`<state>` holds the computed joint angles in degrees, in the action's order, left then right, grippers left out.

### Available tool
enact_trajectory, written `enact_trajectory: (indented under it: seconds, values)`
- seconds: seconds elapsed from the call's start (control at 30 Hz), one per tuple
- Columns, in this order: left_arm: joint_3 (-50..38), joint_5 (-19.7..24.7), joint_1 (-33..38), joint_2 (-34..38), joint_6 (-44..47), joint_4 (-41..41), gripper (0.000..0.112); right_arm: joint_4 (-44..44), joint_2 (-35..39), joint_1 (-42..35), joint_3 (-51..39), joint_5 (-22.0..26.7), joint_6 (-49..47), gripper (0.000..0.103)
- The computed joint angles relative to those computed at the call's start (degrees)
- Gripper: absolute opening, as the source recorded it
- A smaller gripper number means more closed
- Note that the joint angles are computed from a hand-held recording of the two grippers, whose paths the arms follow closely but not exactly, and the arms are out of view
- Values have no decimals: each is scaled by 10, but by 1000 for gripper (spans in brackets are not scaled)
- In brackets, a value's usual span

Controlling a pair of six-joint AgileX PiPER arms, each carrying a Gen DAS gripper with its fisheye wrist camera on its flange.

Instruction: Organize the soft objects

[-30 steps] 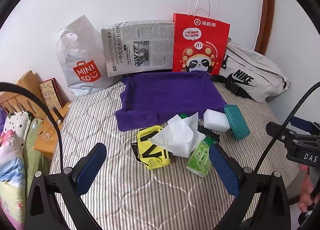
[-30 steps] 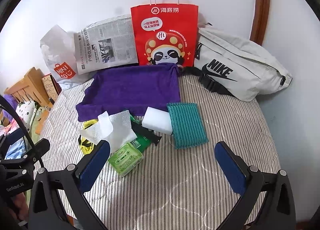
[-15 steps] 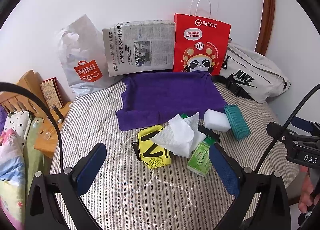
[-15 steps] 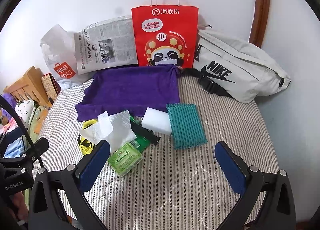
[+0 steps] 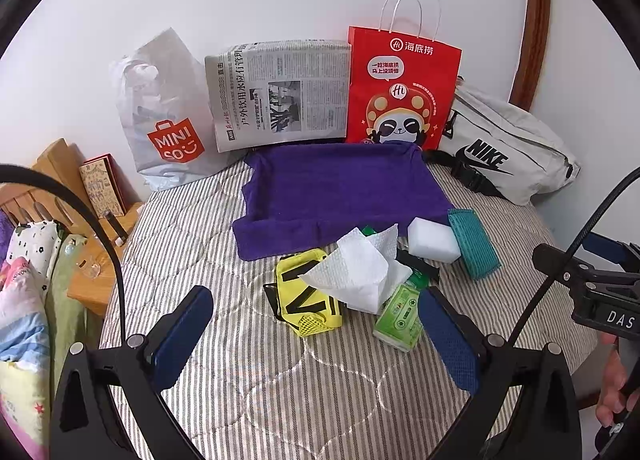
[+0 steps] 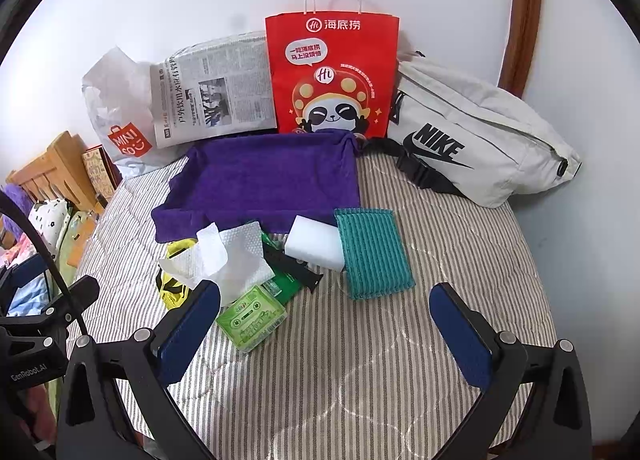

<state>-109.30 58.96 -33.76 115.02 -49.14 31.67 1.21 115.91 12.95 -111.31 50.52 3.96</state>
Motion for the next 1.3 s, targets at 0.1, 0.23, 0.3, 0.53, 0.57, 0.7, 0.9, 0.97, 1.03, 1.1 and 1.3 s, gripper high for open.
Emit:
enact_trajectory:
  seconds: [0.1, 0.23, 0.3, 0.53, 0.57, 0.7, 0.9, 0.97, 1.03, 1.1, 1.3]
  values:
    - [-2, 0, 1, 1, 3, -3, 103, -5, 0, 2, 0, 1, 3, 103]
    - [-2, 1, 0, 1, 2, -2, 103, -6, 0, 3, -1, 1, 4, 103]
    - [-2, 1, 0, 1, 2, -2, 103, -7, 1, 3, -1, 2, 6, 103]
    - [7, -4, -1, -2, 0, -3, 103, -7, 4, 3, -5, 4, 6, 103]
    - [6, -4, 0, -1, 0, -3, 103, -8, 4, 3, -4, 3, 6, 103]
    - [10, -9, 0, -2, -1, -4, 103, -7, 4, 2, -3, 3, 5, 103]
    - [8, -8, 2, -1, 2, -6, 103, -8, 5, 2, -4, 3, 7, 103]
    - [7, -8, 3, 0, 5, -8, 103, -8, 6, 2, -4, 3, 7, 103]
    - [6, -6, 2, 0, 2, -6, 103, -8, 6, 1, -5, 3, 7, 103]
    - [5, -10, 6, 1, 7, -9, 103, -7, 7, 1, -7, 4, 6, 103]
    - [0, -24, 21, 4, 23, -26, 103, -9, 20, 0, -25, 15, 6, 103]
